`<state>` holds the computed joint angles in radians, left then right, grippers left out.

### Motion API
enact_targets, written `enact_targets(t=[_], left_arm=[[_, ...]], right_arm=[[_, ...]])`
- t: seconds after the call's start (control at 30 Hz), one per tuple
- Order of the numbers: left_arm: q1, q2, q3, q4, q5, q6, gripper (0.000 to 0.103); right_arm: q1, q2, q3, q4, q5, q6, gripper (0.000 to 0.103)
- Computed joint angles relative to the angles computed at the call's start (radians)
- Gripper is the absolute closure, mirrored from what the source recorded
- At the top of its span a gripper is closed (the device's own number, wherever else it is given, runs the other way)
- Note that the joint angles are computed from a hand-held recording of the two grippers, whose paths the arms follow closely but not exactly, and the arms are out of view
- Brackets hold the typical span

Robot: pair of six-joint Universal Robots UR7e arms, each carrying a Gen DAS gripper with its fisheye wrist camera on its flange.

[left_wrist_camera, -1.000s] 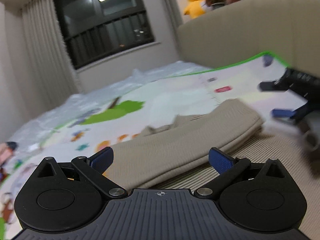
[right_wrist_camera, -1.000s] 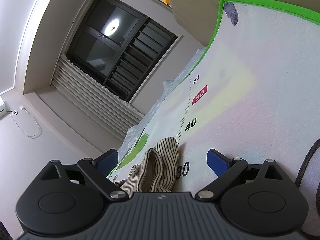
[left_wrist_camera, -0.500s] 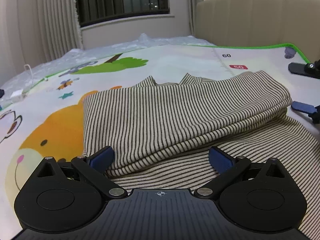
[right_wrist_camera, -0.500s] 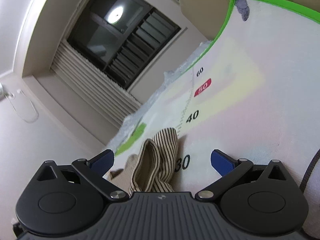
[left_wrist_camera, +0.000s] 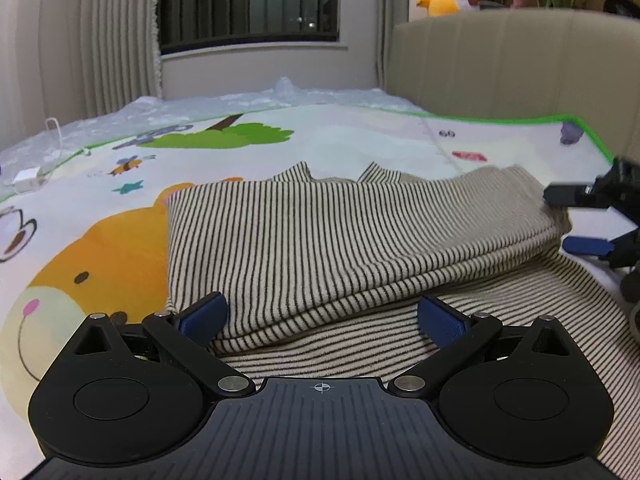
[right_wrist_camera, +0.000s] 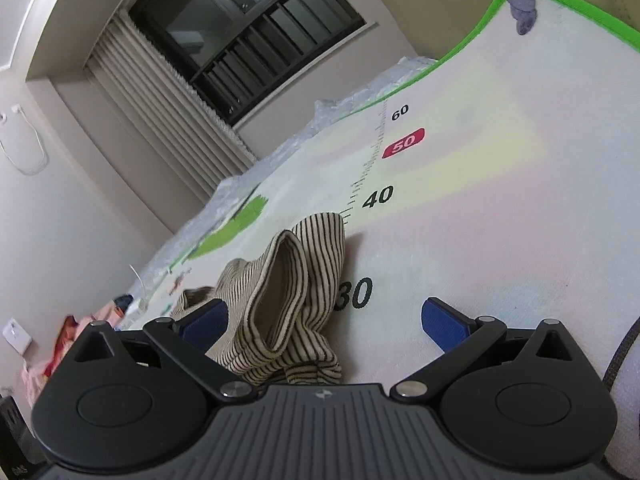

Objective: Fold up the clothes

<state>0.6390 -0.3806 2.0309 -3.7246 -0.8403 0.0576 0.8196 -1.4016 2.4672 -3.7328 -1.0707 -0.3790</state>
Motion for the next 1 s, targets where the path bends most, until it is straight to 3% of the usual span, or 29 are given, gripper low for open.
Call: enact_targets(t=[0.07,0.13,0.2,0.33,0.43,0.53,0.63,0.73,0.77,0.8,0.83,0.9,1.0], left_arm=[[0.012,-0.005,0.008,-0.029,-0.028,-0.010,0.000],[0.020,-0.008,0.011,-0.045,-0.045,-0.017,0.000],[0.022,-0.008,0.012,-0.049,-0.051,-0.018,0.000],[0.027,-0.011,0.016,-0.065,-0.067,-0.020,0.000],[0.035,-0.015,0.022,-0.085,-0.087,-0.027,0.000],[0.049,-0.018,0.028,-0.111,-0.116,-0.035,0.000],[0.063,-0.022,0.029,-0.119,-0.144,-0.053,0.000],[0.074,-0.022,0.029,-0.134,-0.162,-0.061,0.000],[0.077,-0.022,0.029,-0.136,-0.166,-0.065,0.000],[0.080,-0.022,0.029,-0.138,-0.171,-0.068,0.000],[0.082,-0.022,0.030,-0.144,-0.175,-0.068,0.000],[0.081,-0.021,0.032,-0.159,-0.175,-0.064,0.000],[0.072,-0.015,0.057,-0.261,-0.184,-0.052,0.000]], right_arm=[[0.032,-0.017,0.008,0.000,-0.069,-0.041,0.008],[0.104,-0.008,0.010,-0.075,-0.211,-0.074,0.014],[0.170,0.001,0.015,-0.159,-0.273,-0.160,0.025],[0.359,0.012,-0.051,-0.105,-0.418,-0.290,0.058],[0.466,0.085,-0.157,0.015,-0.524,-0.308,0.059],[0.535,0.219,-0.279,0.038,-0.640,-0.334,0.046],[0.551,0.348,-0.392,0.008,-0.726,-0.326,0.041],[0.549,0.438,-0.497,0.073,-0.836,-0.281,0.038],[0.542,0.448,-0.497,0.059,-0.831,-0.289,0.042],[0.546,0.448,-0.487,0.038,-0.816,-0.320,0.055],[0.548,0.442,-0.471,0.022,-0.805,-0.347,0.086],[0.555,0.426,-0.426,-0.040,-0.785,-0.382,0.089],[0.548,0.327,-0.321,-0.052,-0.684,-0.341,0.090]])
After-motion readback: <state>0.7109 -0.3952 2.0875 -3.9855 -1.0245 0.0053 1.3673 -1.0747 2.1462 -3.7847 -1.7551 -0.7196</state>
